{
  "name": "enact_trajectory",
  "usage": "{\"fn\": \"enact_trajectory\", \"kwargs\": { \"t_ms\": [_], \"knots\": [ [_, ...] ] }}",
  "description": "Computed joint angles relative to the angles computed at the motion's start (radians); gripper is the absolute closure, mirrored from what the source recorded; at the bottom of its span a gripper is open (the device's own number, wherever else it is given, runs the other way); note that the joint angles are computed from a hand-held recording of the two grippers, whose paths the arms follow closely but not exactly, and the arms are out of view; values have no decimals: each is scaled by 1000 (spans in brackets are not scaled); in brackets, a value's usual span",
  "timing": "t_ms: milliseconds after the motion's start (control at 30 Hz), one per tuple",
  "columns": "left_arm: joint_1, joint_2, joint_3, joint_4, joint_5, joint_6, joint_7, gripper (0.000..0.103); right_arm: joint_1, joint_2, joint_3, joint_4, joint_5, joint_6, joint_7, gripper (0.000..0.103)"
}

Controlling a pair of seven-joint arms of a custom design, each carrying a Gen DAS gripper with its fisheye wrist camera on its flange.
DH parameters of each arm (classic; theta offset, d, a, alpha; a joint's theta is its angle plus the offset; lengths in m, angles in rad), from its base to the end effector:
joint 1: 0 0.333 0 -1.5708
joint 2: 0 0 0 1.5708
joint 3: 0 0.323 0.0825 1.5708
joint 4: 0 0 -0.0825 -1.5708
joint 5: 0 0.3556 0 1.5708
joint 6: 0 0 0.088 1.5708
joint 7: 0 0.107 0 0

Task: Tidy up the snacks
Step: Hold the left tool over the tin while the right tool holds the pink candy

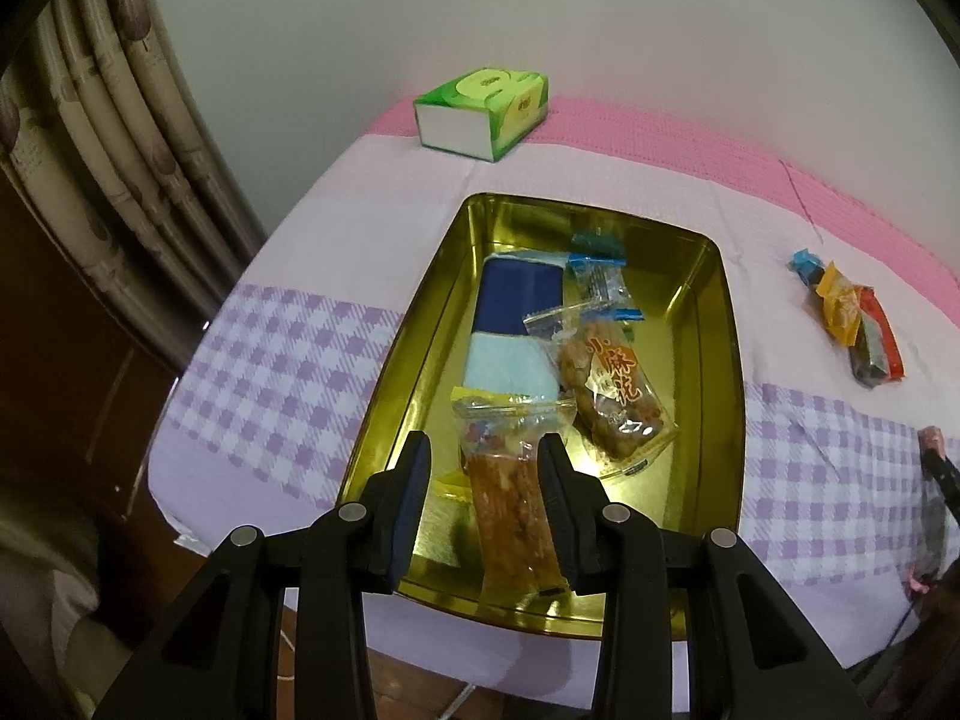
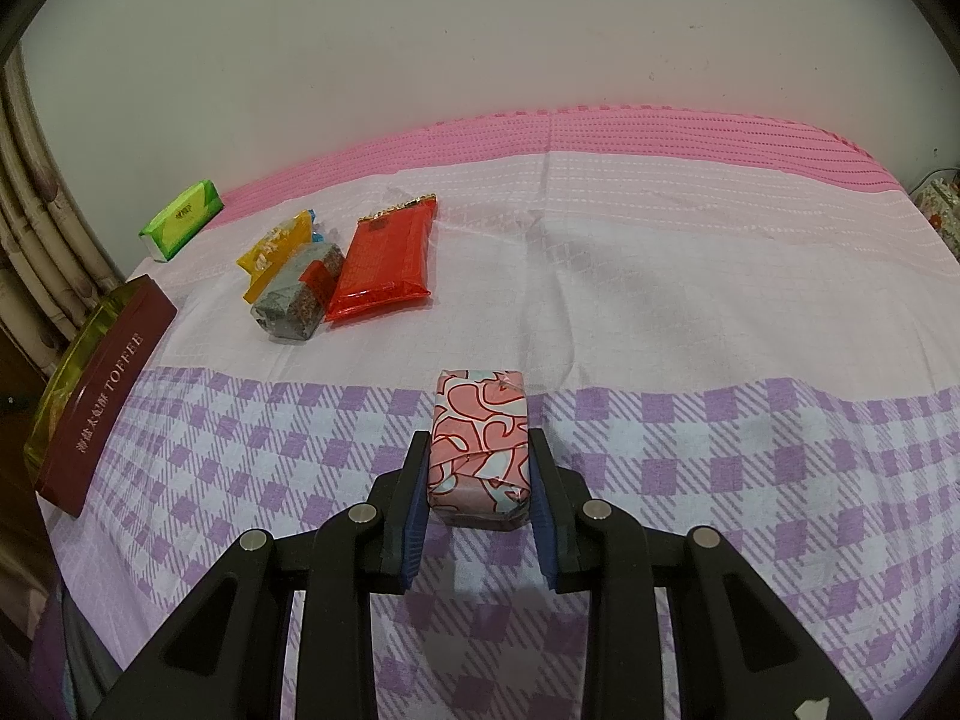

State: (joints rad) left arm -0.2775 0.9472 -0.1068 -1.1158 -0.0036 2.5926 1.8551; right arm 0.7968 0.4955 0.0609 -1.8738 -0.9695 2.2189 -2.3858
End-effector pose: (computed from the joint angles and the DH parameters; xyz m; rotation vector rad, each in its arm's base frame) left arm 0.7469 -0.2659 0.3136 -1.2949 2.4493 -0.6337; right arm 0.4239 0.4454 0.2713 -0.9810 2.4374 -0.7778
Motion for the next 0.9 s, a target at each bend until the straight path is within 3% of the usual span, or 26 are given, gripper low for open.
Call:
{"fn": "enact_trajectory", "kwargs": {
  "t_ms": [667,833,900],
  "knots": [
    [-1,-21,8,-35,7,41,-22,65,47,45,-21,150,-40,50,-36,76],
    [-1,-23,12,-37,8,42,-32,65,53,84,-35,250,-51,63,-119,76],
    [-1,-16,14,-21,7,25,-38,65,54,106,-30,304,-10,22,-215,76]
  ]
}}
